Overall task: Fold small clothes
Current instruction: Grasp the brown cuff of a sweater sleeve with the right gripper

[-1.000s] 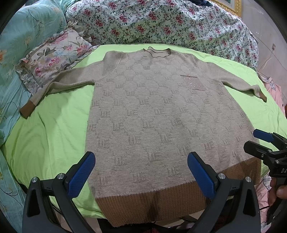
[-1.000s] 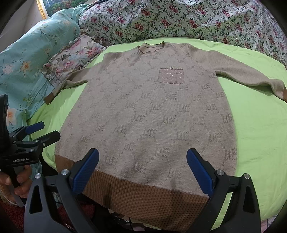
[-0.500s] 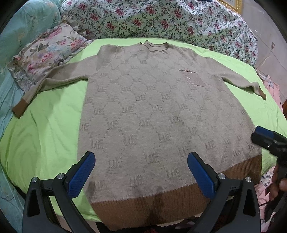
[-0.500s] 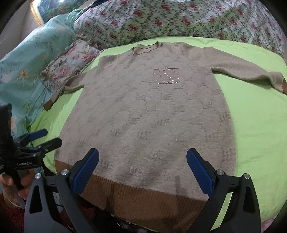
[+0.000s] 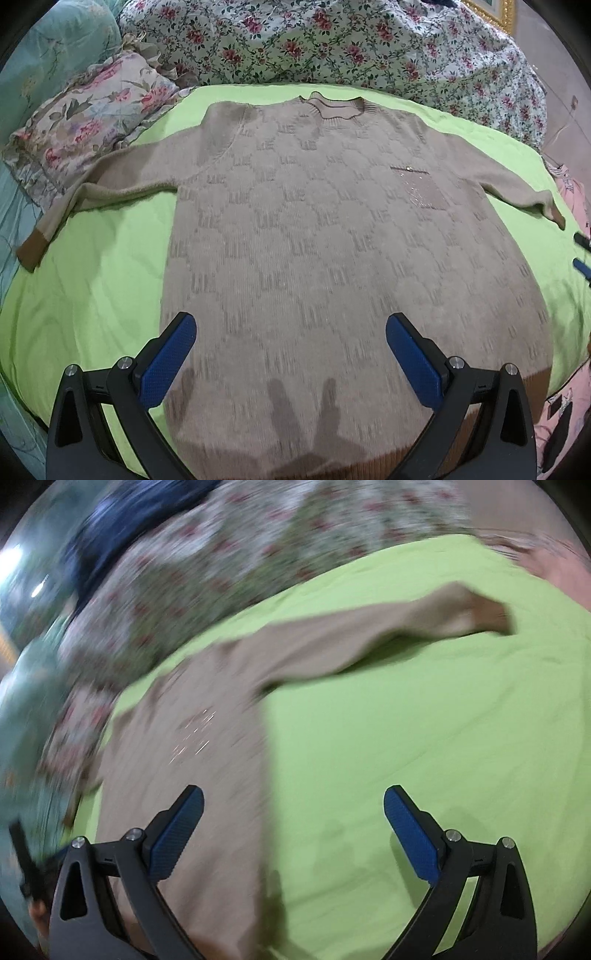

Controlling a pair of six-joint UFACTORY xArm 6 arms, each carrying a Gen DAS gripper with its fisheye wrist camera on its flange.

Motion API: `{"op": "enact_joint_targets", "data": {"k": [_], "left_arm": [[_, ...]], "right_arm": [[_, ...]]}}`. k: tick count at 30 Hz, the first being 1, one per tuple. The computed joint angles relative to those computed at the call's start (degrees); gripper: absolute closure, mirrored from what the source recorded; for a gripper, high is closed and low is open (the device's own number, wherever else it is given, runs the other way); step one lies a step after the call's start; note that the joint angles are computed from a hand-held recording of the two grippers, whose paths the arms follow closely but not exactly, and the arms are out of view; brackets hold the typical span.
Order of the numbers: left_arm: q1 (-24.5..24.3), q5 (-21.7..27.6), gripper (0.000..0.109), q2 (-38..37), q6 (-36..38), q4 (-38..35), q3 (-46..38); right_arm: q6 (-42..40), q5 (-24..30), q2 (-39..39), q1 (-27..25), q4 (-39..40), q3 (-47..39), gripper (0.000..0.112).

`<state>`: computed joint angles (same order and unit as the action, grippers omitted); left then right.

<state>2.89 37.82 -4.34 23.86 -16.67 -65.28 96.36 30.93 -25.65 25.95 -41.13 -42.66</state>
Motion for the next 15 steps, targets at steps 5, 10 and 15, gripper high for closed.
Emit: {"op": "enact_joint_targets", "data": {"k": [5,10,15], "left_arm": [[-0.76,1.78,0.006,4.25,-1.52,-1.62,-4.73],[-1.95,2.7,0.006,8.19,-4.69,2.1,-8.22],[-2.37,4.76,0.006,11.61,-6.24,2.89,-11.37]], "right_arm": [[0.43,-2.14,-4.25,-16.36,2.9,6.44,0.048],[-6.01,-7.81,1.97,-28.73,7.45,4.49,0.05],[-8.82,-18.61,6.37,-34.58,10.07,5.5,0.094]]}}
